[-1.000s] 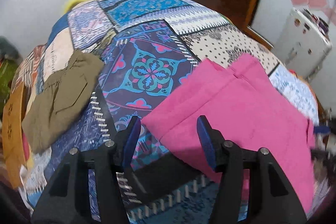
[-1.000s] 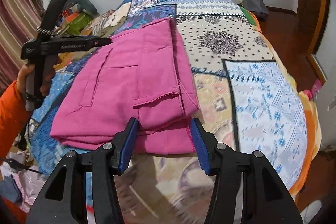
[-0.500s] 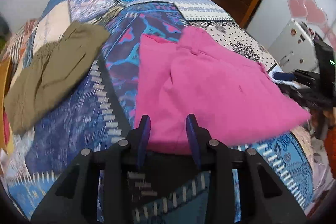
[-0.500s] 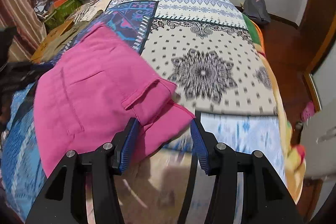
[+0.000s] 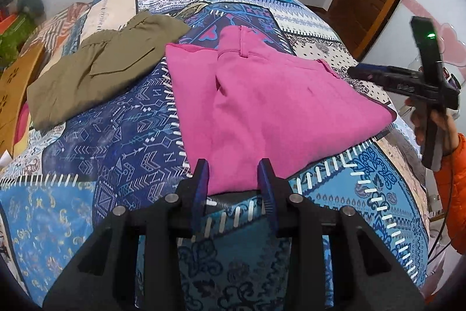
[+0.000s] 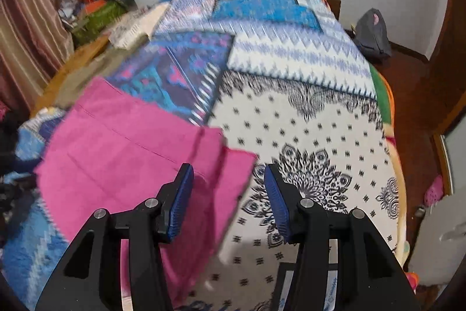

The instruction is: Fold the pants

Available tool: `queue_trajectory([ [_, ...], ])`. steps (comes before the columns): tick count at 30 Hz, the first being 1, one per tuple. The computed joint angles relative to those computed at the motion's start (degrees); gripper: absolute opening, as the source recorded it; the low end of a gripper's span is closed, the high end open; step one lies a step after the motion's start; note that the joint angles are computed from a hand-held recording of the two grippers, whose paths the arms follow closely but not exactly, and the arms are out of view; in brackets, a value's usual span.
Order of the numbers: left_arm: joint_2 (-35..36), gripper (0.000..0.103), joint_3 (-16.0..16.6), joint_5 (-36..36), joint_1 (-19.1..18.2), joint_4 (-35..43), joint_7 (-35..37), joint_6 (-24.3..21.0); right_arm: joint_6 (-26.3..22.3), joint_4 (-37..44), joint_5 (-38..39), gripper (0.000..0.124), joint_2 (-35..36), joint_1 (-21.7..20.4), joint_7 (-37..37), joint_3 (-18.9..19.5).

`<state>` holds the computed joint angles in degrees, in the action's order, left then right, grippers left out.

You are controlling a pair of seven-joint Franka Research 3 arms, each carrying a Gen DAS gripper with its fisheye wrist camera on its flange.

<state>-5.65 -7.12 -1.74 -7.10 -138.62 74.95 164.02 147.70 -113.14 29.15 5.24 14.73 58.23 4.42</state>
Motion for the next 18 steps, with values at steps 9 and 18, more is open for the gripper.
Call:
queue_trajectory([
  [9,-1.02,0.036,-0.52,3.56,0.54,-1.09,-3.04,0.09,-0.7,-9.19,3.7,0.047,-7.52,1.82,-4.01,0.47],
  [18,-4.43,0.037,-0.46,8.91,1.21,-2.57,-6.72,-3.99,-0.02,-12.64,1.09,0.047,-11.22,0.45,0.98,-1.15],
])
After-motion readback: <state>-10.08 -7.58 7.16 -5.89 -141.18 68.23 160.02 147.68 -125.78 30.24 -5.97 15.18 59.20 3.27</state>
